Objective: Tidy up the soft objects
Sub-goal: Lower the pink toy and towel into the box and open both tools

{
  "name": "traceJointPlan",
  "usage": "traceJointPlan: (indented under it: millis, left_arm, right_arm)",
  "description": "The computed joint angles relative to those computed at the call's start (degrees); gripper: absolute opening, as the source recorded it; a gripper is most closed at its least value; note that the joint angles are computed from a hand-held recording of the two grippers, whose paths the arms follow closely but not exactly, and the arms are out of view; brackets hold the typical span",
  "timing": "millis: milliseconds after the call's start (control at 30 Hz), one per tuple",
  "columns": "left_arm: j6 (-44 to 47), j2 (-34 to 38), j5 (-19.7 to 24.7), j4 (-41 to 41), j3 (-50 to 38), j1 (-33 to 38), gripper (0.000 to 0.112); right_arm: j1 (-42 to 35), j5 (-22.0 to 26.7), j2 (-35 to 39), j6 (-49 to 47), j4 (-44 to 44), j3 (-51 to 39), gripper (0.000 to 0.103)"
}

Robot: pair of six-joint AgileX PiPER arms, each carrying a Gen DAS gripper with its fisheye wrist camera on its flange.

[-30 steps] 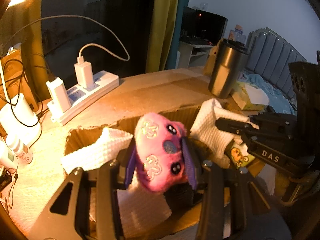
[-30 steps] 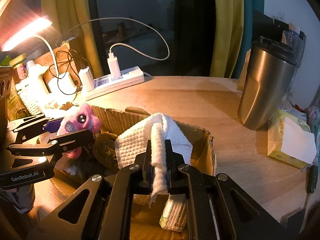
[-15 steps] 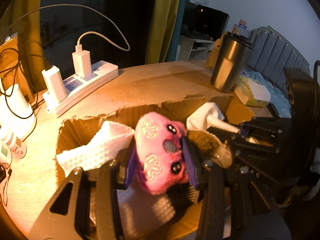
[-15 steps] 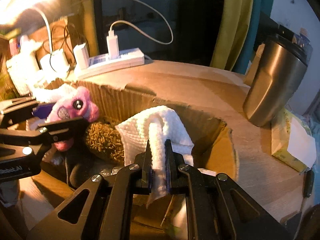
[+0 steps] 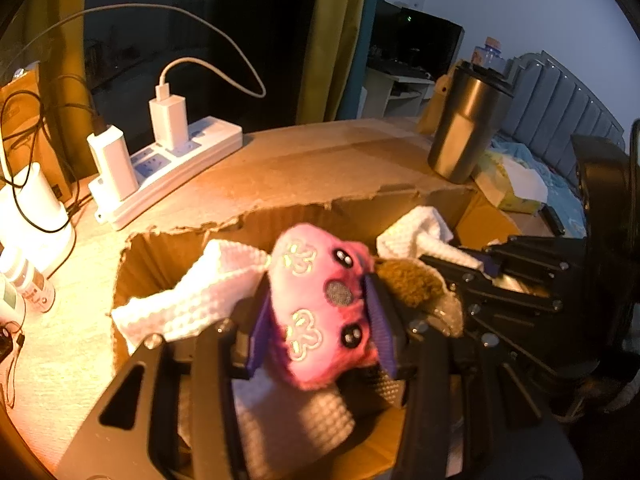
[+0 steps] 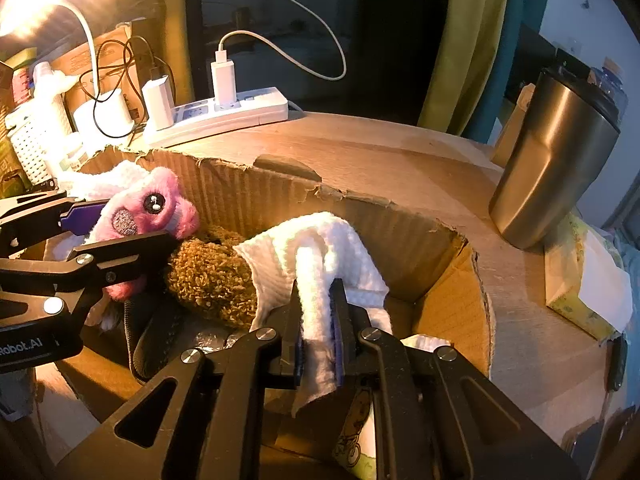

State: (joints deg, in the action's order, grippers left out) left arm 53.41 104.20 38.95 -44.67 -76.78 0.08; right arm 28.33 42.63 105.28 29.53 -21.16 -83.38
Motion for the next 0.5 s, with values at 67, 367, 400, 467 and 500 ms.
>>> traceJointPlan:
  millis: [67, 367, 400, 467, 500]
  left_arm:
    - [-0.7, -0.1, 0.1, 0.4, -0.1, 0.0, 0.047]
    - [-1.2, -1.1, -0.1, 1.1, 0.0, 0.2, 0.052]
    - [-1.1, -1.3, -0.1, 1.0, 0.0, 0.3, 0.052]
    - [-1.0, -1.6, 0.0, 0.9, 0.1, 0.4, 0.052]
    - [-1.0, -1.8, 0.0, 0.8, 0.2, 0.4, 0.052]
  right_arm:
    - [-0.2, 0.3, 0.2, -0.3, 0.6, -0.5, 0.013]
    - [0.5, 1.6, -0.7, 0.5, 0.1, -0.4, 0.023]
    - [0.6, 1.7, -0.8, 0.8, -0.1, -0.3, 0.025]
    - [0.8, 1.9, -1.1, 1.2, -0.4, -0.2, 0.027]
    - [1.3, 1.1, -1.3, 3.3, -2.2, 0.4, 0.028]
